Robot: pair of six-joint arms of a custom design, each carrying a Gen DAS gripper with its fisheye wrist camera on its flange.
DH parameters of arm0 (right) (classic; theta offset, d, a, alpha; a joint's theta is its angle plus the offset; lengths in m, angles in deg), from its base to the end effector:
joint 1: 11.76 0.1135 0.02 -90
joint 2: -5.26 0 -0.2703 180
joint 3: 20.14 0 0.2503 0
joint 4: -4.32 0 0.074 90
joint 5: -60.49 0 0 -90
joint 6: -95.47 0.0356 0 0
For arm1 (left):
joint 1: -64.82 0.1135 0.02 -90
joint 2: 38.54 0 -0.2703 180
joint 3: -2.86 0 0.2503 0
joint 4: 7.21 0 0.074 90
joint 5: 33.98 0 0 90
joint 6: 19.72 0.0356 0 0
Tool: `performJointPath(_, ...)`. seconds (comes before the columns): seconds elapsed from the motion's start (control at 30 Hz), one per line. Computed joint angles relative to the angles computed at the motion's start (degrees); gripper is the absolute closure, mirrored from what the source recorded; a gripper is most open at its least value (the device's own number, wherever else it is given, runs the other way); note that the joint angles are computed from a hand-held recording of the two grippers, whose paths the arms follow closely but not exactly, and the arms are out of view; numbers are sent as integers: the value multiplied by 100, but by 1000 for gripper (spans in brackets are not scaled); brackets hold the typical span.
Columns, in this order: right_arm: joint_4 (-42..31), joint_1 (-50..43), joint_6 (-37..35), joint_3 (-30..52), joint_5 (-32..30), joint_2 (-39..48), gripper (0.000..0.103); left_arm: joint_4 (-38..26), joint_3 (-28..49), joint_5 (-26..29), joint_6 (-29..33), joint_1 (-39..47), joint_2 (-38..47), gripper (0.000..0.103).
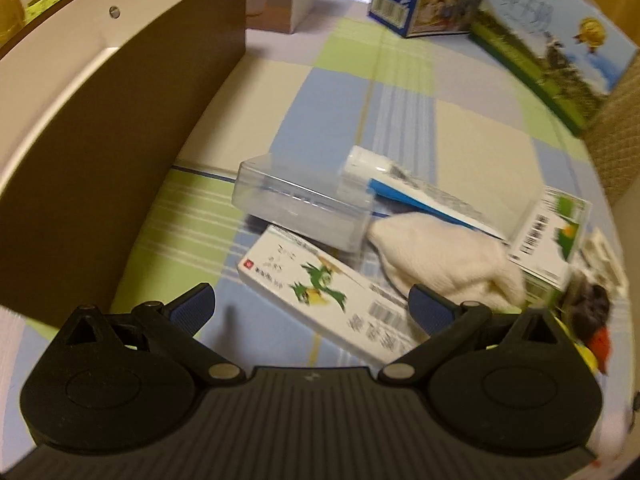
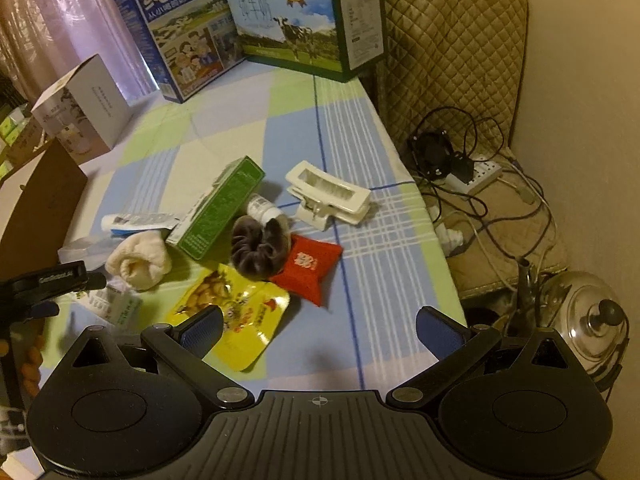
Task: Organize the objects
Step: 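Grasp the white medicine box with the left gripper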
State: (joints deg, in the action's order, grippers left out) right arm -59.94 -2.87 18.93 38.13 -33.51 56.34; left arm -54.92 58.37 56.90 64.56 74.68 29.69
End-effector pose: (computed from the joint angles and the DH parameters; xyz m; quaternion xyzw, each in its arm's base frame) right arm 0.1558 0.0269 0.2632 0.0283 0.9580 0.0877 0.2714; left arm 0.2149 0.0368 0.2141 -0.1291 0.9582 0.0018 0.2553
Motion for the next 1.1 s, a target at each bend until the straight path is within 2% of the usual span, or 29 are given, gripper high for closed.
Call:
performJointPath(0.13,105,-157,-181,-20,-169,227,2,227,-2,-151,-113,-71,231,5)
performJointPath(0.2,180,-189,-243,-29,-239,339,2,139,12,-207,-22,-63,262,9)
performJointPath(0.3,292,-225,-317,-26,-339,488,2,-99,-50,13,202,260,165,10)
performJointPath(0.43,438,-273,-436,-56,-430,657,2,-342,-297,158,897,822,-271,23)
performJointPath(0.57,531,-281,-515,-70,-416,795,2,-515,-320,469,1603,1286,-479,30)
performJointPath(0.77,599,-451,-691,-125,-449,743,2,-294,-180,655,1846,1136,-214,40)
performJointPath(0.87,704,-696,-872,-195,-604,694,3,-172,-153,622,1863,908,-51,51)
performJointPath(0.9,749,-782,-945,-219,-689,682,3,-127,-186,561,1865,829,-84,55)
performJointPath(0.93,816,-893,-1047,-254,-800,670,4,-85,-231,547,1897,778,-138,65)
performJointPath(1.0,954,-1039,-1252,-305,-956,698,16,-105,-276,600,1900,759,-231,69)
performJointPath(1.1,1305,-1175,-1574,-381,-1027,842,22,-127,-324,602,1812,805,-294,70)
